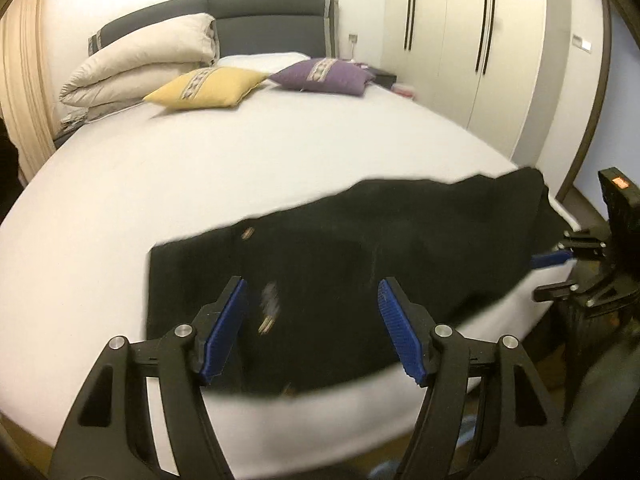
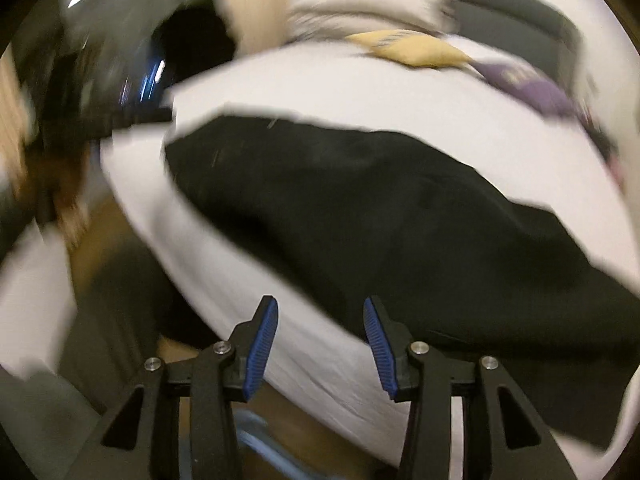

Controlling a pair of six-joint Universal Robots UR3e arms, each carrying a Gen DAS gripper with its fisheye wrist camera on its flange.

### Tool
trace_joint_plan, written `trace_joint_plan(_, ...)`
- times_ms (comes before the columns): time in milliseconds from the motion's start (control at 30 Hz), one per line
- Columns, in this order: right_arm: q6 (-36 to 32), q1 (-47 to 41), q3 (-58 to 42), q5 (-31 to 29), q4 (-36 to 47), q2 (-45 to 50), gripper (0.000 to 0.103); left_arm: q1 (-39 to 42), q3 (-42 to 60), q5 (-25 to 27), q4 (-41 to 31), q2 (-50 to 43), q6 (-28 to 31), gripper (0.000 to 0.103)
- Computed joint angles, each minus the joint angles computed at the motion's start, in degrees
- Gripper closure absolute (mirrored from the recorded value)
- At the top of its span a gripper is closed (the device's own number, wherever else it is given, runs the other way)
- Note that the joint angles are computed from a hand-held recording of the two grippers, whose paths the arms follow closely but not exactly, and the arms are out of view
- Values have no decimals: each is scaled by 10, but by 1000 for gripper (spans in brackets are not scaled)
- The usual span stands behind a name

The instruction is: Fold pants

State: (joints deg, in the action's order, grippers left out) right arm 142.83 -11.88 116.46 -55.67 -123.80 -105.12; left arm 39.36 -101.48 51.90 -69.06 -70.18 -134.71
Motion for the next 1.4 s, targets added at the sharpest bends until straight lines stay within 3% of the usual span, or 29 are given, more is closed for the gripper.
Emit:
trace_joint_plan(100, 6, -127, 7, 80, 101, -36, 56, -120, 2, 103, 114, -101, -75, 37)
trace_joint_plan(200, -8, -276, 15, 128, 194, -44, 56, -182, 1, 199, 145, -196, -131, 36)
trace_joint_plan(267, -16, -382, 21, 150, 235, -27, 56, -174, -51, 187, 211, -192, -154, 36)
trace_joint_plan(333, -5, -470, 12, 186, 263, 24, 54, -184, -46, 203, 217, -197, -167, 36)
trace_joint_plan(400, 5, -504, -3, 211, 277, 72, 54, -195, -33, 218, 210, -207, -171, 35)
trace_joint_plan(567, 33, -469, -22, 231, 232, 150, 54, -215, 15, 239, 191, -245, -185, 35)
trace_joint_plan(633, 96, -427, -33, 203, 169, 192, 54, -224, 24, 246, 194, -255, -195, 35)
trace_joint_plan(700, 133, -402, -70, 214, 146, 254, 54, -218, 25, 245, 190, -252, -191, 35)
trace_joint_plan(733, 145, -394, -70, 221, 130, 265, 61, -216, 25, 244, 191, -252, -191, 35)
trace_joint_plan(767, 158, -386, -70, 225, 111, 271, 79, -206, 10, 239, 190, -238, -182, 35)
trace_joint_plan(833, 179, -373, -80, 221, 94, 264, 94, -205, 7, 239, 196, -240, -182, 35)
trace_joint_plan(967, 235, -345, -156, 173, 60, 244, 96, -199, -48, 233, 212, -199, -178, 34)
trace_joint_plan(1100, 253, -294, -301, 99, 125, 225, 97, -199, -52, 233, 219, -199, -177, 33)
trace_joint_plan(1167, 253, -256, -421, 70, 193, 255, 94, -206, -48, 239, 220, -204, -180, 33)
trace_joint_plan(1200, 243, -252, -475, 75, 240, 273, 85, -207, -46, 240, 220, -206, -181, 33)
trace_joint_plan(1233, 233, -260, -505, 98, 273, 280, 63, -209, -45, 242, 219, -207, -182, 33)
trace_joint_plan(1267, 237, -274, -511, 131, 275, 279, 32, -210, -48, 242, 219, -203, -183, 33)
trace_joint_plan(1333, 296, -307, -451, 141, 178, 252, 1, -210, -48, 242, 217, -201, -183, 33)
trace_joint_plan(1400, 374, -349, -375, 82, 77, 220, 0, -212, -48, 243, 219, -201, -186, 33)
